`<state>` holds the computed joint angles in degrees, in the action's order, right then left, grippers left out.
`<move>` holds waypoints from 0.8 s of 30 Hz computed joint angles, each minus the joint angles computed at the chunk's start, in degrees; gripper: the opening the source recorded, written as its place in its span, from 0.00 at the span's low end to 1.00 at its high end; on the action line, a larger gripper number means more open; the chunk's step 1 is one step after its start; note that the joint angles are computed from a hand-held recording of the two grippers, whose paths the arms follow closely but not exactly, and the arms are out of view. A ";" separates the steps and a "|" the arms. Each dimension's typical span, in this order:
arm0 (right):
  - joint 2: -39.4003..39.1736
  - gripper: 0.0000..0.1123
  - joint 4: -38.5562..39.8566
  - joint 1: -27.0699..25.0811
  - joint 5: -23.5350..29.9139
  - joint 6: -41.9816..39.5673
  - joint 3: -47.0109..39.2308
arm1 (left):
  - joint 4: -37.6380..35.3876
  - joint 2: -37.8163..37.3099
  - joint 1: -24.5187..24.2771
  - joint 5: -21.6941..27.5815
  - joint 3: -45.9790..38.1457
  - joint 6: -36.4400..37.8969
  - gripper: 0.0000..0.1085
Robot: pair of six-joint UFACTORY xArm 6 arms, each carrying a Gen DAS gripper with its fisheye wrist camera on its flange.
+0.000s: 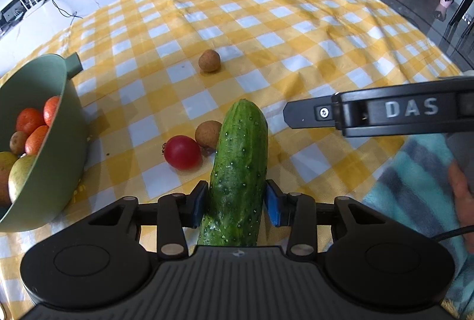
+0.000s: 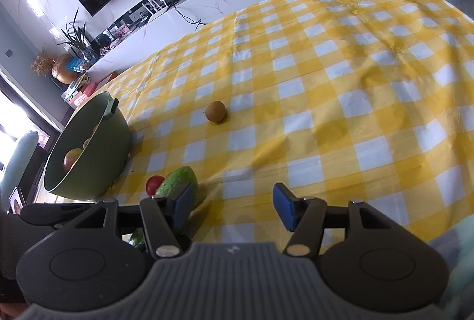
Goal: Organize fruits
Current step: 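Lift the cucumber upright with the left tool while the right tool approaches the red tomato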
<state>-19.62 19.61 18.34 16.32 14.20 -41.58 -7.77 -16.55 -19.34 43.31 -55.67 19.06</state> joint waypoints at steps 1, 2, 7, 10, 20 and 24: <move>0.03 0.51 -0.49 0.05 -0.07 0.20 -0.01 | -0.36 -0.37 0.15 -0.21 0.18 0.06 0.42; 0.04 0.51 -1.03 0.08 -0.12 0.41 -0.02 | -0.76 -0.90 0.36 -0.46 0.49 0.04 0.42; -0.17 0.51 -3.38 0.55 -1.41 0.81 0.37 | -2.46 -3.24 1.73 -2.04 2.07 -1.46 0.41; -0.33 0.51 -5.25 1.22 -2.72 0.10 0.62 | -2.77 -4.64 2.71 -2.99 2.98 -2.62 0.41; 1.97 0.50 -9.98 4.75 -4.94 -7.89 -1.60 | -5.22 -7.44 7.71 -5.50 4.44 -5.22 0.40; 3.87 0.44 -10.89 6.67 -5.83 -12.65 -3.26 | -6.97 -7.87 9.82 -6.27 4.69 -5.15 0.40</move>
